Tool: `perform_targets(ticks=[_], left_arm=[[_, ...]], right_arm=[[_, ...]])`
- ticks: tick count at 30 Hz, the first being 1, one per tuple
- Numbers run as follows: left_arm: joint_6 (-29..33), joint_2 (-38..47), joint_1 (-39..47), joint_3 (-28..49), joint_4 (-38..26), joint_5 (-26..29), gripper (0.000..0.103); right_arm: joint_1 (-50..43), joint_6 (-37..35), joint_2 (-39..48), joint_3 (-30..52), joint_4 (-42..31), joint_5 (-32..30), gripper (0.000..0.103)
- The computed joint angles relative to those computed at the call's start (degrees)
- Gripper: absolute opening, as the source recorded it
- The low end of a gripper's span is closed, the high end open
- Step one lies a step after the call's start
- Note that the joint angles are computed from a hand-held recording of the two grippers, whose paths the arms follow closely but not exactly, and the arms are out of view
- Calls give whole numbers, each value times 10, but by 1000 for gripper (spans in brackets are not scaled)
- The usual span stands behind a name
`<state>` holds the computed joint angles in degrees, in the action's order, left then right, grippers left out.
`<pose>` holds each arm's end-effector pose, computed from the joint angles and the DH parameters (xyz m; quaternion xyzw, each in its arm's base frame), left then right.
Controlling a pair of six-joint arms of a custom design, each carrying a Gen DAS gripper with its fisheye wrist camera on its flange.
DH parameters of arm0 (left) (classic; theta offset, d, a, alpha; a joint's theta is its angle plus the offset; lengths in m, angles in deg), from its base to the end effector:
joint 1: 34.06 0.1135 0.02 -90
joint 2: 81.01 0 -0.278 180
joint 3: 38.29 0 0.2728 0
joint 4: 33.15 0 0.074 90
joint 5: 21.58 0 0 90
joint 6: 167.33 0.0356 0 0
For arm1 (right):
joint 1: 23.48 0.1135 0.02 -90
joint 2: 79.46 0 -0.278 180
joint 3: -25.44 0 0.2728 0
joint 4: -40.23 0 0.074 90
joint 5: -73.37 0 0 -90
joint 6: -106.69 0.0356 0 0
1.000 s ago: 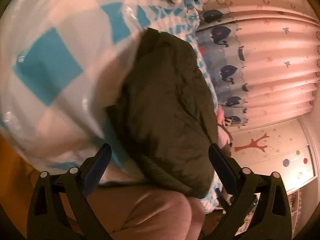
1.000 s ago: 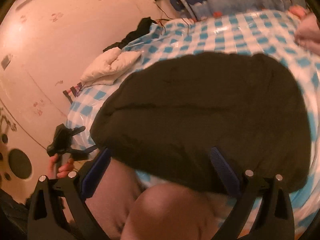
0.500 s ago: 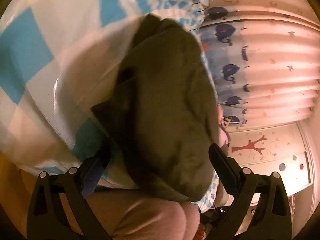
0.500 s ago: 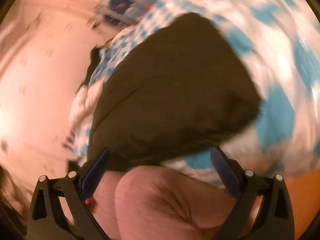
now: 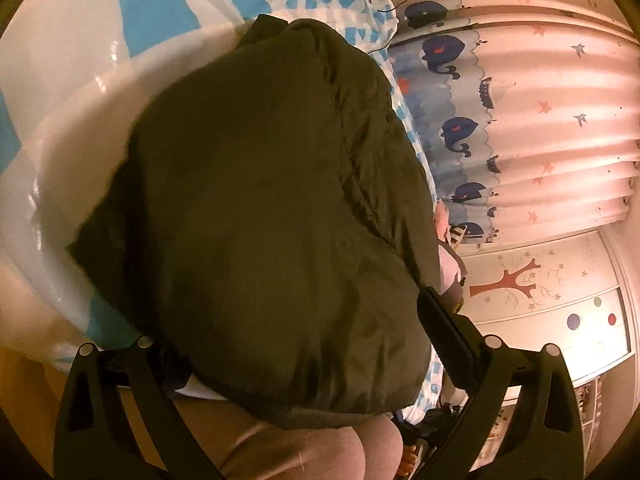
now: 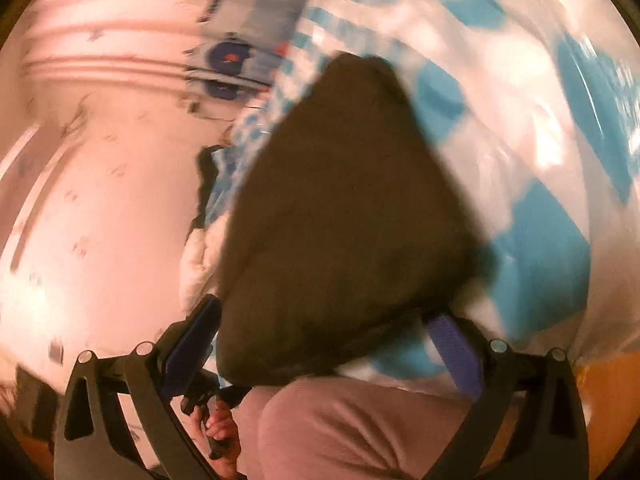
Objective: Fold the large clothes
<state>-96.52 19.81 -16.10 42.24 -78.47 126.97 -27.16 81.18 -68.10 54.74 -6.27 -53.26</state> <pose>0.3578 0.0841 0.2076 -0.1737 0.8411 -0.4799 0.1791 0.0982 0.0150 0.2033 0.3244 0.7659 0.4784 0.2815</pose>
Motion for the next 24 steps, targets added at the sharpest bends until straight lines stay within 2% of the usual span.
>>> perform_targets(ticks=[2,4,6,7,9,10,11,12,14,16,17,18,20,22,24], left_arm=[[-31,-15,-2,-13,38,7,93],[-63,-43,-2,-31,91,9,93],[-43,-38,-13,-8,72,-16,94],[-34,-24,-21,8,50,-32,94],[-31,23,-29,45,3,-37,93],[-36,25,-26,44,5,-40,91],[-40,17,-25,40,13,-41,78],[-29,6,-27,42,12,-42,69],[-11,-14,-24,49,2,-39,33],[3,-41,-7,52,-4,-16,18],[9,-57,4,48,-4,-8,16],[19,-71,14,44,-8,-1,16],[47,-69,27,46,-32,7,16],[71,-36,26,59,-64,4,16],[60,0,26,54,-69,5,24]], right_arm=[[4,11,-1,-4,30,17,96],[52,8,10,11,70,69,95],[95,-28,86,46,66,116,95],[92,-26,113,48,73,111,93],[73,-18,125,45,77,102,66],[67,-17,123,47,78,107,46],[64,-18,123,52,85,104,30],[71,-27,123,65,80,112,29],[109,-59,139,109,63,158,25],[152,-81,141,144,66,201,23],[178,-90,142,163,53,229,23],[182,-91,137,166,51,230,23],[174,-92,119,153,27,217,23],[133,-95,96,126,-35,181,24],[114,-89,54,115,-99,203,38]])
